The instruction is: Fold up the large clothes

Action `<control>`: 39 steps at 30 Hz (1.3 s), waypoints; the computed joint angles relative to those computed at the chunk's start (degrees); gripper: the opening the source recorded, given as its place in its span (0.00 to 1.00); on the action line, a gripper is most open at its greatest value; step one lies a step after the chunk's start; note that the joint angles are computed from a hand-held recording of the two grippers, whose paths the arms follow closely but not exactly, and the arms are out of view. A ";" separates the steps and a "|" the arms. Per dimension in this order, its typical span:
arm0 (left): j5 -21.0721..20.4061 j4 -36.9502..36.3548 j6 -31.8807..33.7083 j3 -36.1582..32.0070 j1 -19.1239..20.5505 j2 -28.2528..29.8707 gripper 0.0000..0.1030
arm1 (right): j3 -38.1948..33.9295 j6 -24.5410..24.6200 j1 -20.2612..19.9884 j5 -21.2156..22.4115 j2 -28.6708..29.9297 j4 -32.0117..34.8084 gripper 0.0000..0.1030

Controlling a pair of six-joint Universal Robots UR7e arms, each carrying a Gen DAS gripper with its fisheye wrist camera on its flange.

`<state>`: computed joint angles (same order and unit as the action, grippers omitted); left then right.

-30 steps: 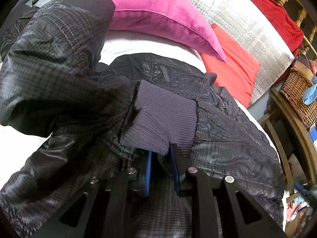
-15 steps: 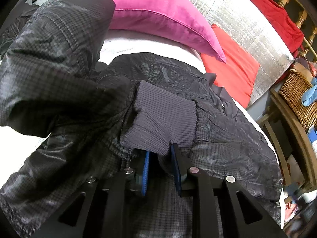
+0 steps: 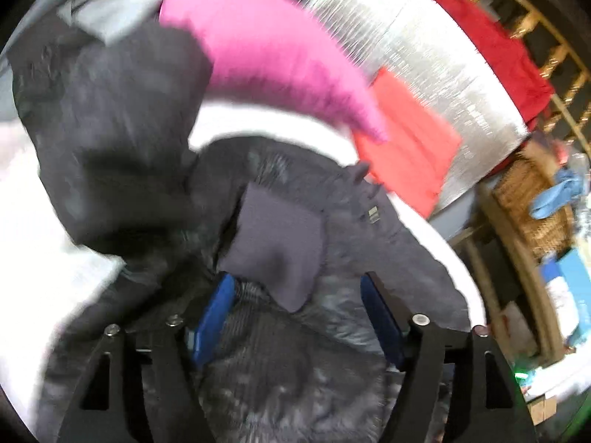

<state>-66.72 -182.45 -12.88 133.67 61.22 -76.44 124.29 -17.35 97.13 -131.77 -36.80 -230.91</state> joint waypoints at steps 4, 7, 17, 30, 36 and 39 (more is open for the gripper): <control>2.57 -2.10 6.95 1.41 0.53 -10.27 0.89 | -0.30 -0.44 -0.03 -0.31 0.08 0.03 1.00; 8.24 -5.52 13.77 -2.19 4.19 -11.28 0.90 | 0.59 -0.18 0.05 0.10 -0.33 -0.57 1.00; -4.17 10.31 -1.77 -29.42 28.58 -2.77 0.89 | 1.45 -0.72 -0.10 0.11 -0.11 -2.24 1.00; 5.50 17.61 6.55 -35.65 27.14 -0.07 0.12 | 0.74 -1.12 -0.14 -0.38 0.38 -2.26 1.00; 14.07 13.22 15.69 -31.88 19.56 -3.37 0.11 | 0.60 -1.21 -0.22 -0.40 0.44 -2.21 1.00; 17.55 8.97 22.67 -27.91 13.14 -6.51 0.11 | 0.66 -1.18 -0.22 -0.31 0.42 -2.30 1.00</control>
